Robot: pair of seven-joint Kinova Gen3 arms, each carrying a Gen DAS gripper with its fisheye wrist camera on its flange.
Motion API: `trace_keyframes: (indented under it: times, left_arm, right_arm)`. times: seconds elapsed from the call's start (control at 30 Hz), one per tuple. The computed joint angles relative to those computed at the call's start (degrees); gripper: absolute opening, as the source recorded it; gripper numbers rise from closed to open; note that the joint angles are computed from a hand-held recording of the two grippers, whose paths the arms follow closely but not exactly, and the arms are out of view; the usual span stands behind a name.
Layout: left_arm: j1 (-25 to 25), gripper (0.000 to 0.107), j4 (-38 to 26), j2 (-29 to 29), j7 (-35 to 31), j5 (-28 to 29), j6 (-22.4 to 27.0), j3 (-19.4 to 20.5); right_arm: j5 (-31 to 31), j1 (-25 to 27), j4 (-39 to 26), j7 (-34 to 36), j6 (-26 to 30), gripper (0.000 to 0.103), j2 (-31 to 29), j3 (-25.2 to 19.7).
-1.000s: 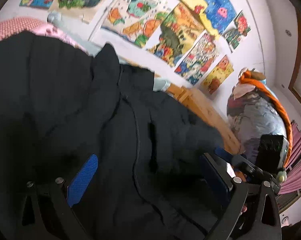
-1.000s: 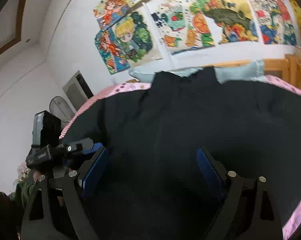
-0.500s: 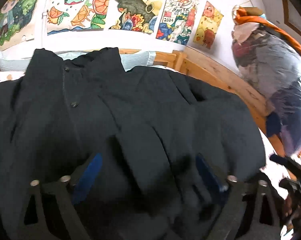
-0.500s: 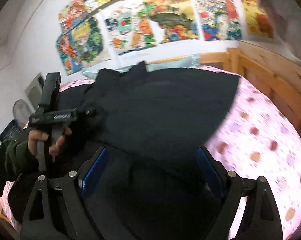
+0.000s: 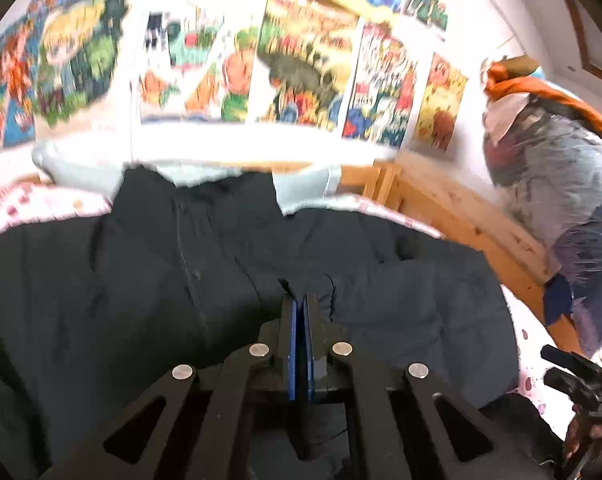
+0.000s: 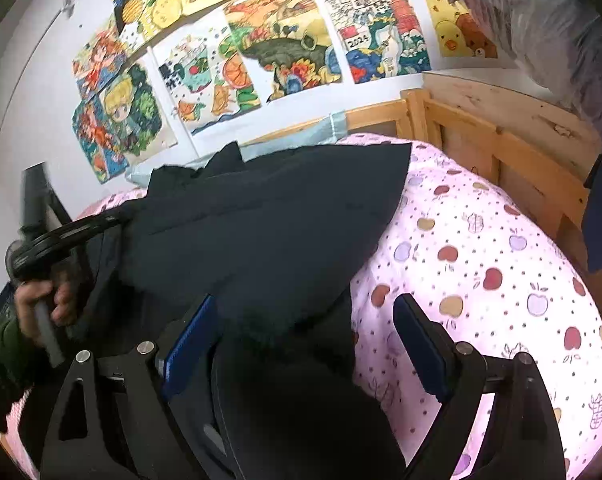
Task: Fold large clothes
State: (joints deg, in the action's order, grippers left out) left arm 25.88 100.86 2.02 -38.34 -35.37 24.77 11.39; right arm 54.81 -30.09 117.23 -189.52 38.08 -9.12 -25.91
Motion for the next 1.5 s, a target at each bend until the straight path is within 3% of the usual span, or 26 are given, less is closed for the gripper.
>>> trace_keyframes:
  times: [0.1, 0.2, 0.3, 0.37, 0.5, 0.57, 0.63, 0.73, 0.83, 0.93, 1.07, 1.13, 1.17, 1.23, 1.27, 1.3, 1.4, 1.5]
  left_arm:
    - [-4.0, 0.004, 0.8, -4.1, 4.1, -5.2, 6.1, 5.7]
    - [-11.7, 0.004, 2.1, -8.7, 5.6, -7.2, 13.1, 13.0]
    - [-17.7, 0.004, 3.2, -12.1, 7.5, -7.2, 20.1, 16.9]
    - [-17.0, 0.004, 3.5, -12.4, 8.1, -6.8, 24.1, 14.8]
    - [-9.9, 0.004, 4.0, -9.9, 5.2, -1.7, 26.7, 5.0]
    - [-9.7, 0.004, 6.3, -8.9, 8.1, -3.5, 25.6, 4.6]
    - [-11.1, 0.004, 8.4, -7.6, 12.4, -7.1, 24.6, 6.0]
    - [-10.7, 0.004, 9.5, -5.9, 14.3, -7.3, 22.7, 3.8]
    - [-10.2, 0.006, 10.6, -5.7, 14.4, -7.5, 21.0, 2.6]
    - [-10.3, 0.009, 11.8, -7.3, 13.8, -6.4, 18.1, 1.9]
    - [-12.0, 0.012, 13.4, -11.0, 10.2, -0.8, 14.4, 0.9]
    - [-12.8, 0.02, 15.1, -13.6, 8.2, 1.8, 11.6, 0.4]
    - [-13.7, 0.031, 16.2, -15.3, 8.5, 1.9, 10.6, 1.3]
    - [-16.0, 0.054, 18.7, -19.2, 11.7, 1.1, 8.3, 3.4]
    - [-17.3, 0.076, 19.4, -20.7, 13.1, 1.3, 7.7, 4.3]
    - [-18.2, 0.089, 19.9, -22.8, 14.8, 1.7, 7.9, 4.9]
    - [-18.9, 0.097, 18.8, -28.5, 14.4, 6.5, 13.6, 4.6]
    - [-23.6, 0.098, 17.6, -33.5, 9.3, 13.4, 20.6, 6.1]
  right_arm:
    - [0.5, -0.1, -1.3, -0.6, 1.4, 0.086, 0.8, -0.1]
    - [1.3, -0.8, -3.0, 0.4, 2.1, 0.086, 1.8, 0.3]
    - [2.5, -2.2, -6.2, 2.4, 3.8, 0.086, 4.3, 1.2]
    - [3.2, -3.1, -9.8, 5.6, 5.5, 0.086, 6.9, 2.0]
    - [3.1, -7.5, -20.4, 14.9, 10.8, 0.086, 16.3, 7.3]
    - [3.9, -5.3, -25.7, 19.6, 13.2, 0.086, 21.6, 4.9]
    - [4.5, -1.0, -30.5, 24.2, 15.3, 0.086, 26.9, -0.3]
    - [0.0, 1.3, -37.8, 31.2, 20.0, 0.086, 33.6, -3.1]
    - [-6.3, -1.2, -38.8, 34.5, 17.4, 0.096, 34.4, 3.0]
    - [-8.4, -5.1, -34.1, 30.7, 11.4, 0.1, 32.5, 10.2]
    - [-6.0, -11.4, -27.9, 23.9, 5.5, 0.1, 28.5, 17.9]
    - [-1.8, -16.0, -27.0, 20.0, 7.6, 0.1, 27.1, 20.6]
    - [0.2, -17.6, -26.6, 18.6, 8.7, 0.1, 26.6, 21.3]
    - [4.8, -20.5, -26.2, 18.3, 10.6, 0.1, 25.2, 21.3]
    - [6.1, -20.6, -26.1, 18.9, 10.8, 0.1, 24.7, 20.4]
    - [7.4, -21.3, -26.2, 19.9, 11.1, 0.1, 24.1, 19.6]
    - [6.4, -22.3, -29.0, 25.1, 11.2, 0.1, 23.9, 17.4]
    - [2.9, -18.1, -33.7, 32.1, 11.4, 0.1, 25.5, 9.7]
